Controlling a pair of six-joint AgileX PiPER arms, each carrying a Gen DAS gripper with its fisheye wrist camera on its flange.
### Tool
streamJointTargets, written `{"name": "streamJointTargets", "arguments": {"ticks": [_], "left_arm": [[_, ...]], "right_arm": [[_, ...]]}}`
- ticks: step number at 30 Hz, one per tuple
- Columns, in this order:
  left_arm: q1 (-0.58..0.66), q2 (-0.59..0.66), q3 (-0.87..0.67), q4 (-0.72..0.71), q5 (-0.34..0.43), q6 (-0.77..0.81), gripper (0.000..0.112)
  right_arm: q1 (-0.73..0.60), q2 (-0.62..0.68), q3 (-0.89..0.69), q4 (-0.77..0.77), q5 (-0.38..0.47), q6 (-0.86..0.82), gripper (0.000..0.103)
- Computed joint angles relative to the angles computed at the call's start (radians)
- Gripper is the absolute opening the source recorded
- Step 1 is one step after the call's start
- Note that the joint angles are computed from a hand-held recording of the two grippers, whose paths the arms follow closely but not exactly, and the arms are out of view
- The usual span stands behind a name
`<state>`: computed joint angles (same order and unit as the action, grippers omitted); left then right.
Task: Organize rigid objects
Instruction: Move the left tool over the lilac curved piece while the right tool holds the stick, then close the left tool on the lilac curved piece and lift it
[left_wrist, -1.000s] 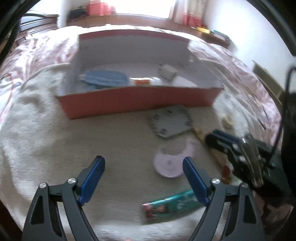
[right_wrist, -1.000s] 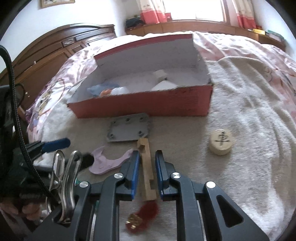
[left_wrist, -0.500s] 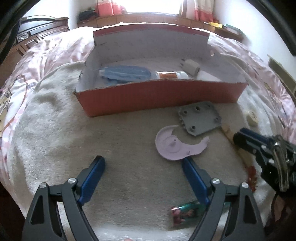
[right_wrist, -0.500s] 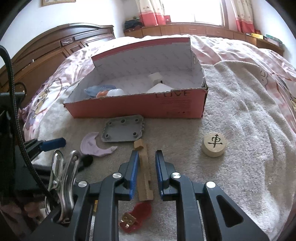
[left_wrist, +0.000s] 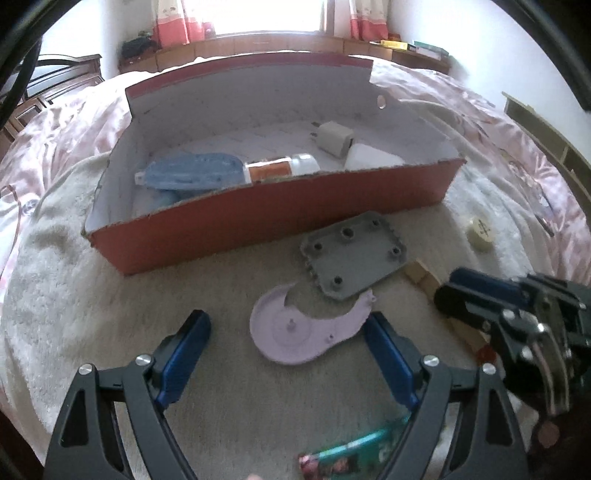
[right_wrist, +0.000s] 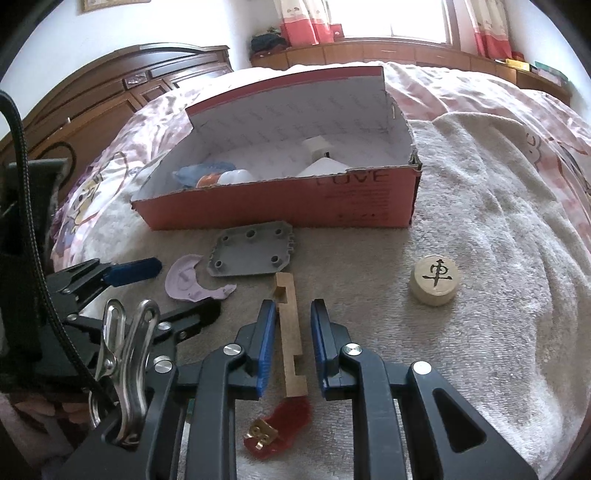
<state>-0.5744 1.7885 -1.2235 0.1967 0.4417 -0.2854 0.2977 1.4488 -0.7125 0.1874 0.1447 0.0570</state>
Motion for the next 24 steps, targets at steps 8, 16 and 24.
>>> {"name": "streamJointTargets", "arguments": {"ticks": [8,16,24], "left_arm": [[0.001,-0.006,0.023,0.032,-0.031,-0.049,0.085],[0.017,-0.056,0.081,-0.016,-0.057,-0.012,0.064],[0.053,-0.068,0.082,-0.170,-0.045,0.131,0.064]], "right_arm": [[0.007,0.016,-0.007,-0.011,0.003,0.015,0.023],[0.023,0.021,-0.011,-0.138,0.006,0.140,0.025],[0.054,0.028,-0.011,-0.358,0.001,0.340,0.034]]}}
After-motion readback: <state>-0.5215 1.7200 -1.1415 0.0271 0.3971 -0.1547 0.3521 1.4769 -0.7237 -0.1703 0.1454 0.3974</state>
